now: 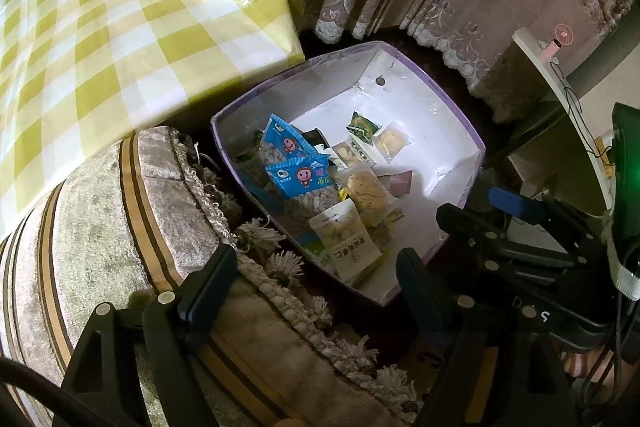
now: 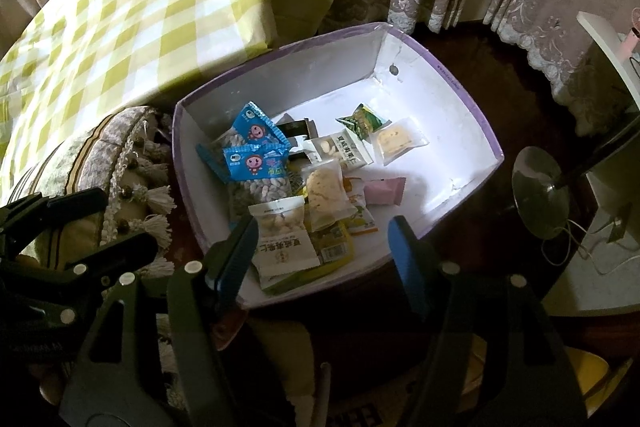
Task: Organize snacks
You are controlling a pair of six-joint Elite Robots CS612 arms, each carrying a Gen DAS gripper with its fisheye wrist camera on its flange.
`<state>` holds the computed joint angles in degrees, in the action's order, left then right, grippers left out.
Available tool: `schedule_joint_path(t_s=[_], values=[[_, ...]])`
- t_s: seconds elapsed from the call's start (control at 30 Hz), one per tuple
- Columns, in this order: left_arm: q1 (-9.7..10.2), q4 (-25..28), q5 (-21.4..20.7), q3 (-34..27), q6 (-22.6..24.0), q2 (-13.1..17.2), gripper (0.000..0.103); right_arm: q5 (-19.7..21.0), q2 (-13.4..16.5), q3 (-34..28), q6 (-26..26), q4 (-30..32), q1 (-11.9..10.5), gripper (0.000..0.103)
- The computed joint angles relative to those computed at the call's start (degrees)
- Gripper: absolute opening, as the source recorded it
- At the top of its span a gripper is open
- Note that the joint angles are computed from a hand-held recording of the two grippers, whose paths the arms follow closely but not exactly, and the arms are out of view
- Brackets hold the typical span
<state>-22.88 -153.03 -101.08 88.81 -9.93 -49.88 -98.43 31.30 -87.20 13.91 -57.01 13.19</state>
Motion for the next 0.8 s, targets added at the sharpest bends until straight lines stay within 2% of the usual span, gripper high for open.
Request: schedule_joint_path(t_s=[0.8], values=[[0.02, 0.13, -0.13, -0.16, 0.12, 0.15, 0.085, 0.12, -0.05, 0.13, 0.17, 0.14, 0.04, 0.071]])
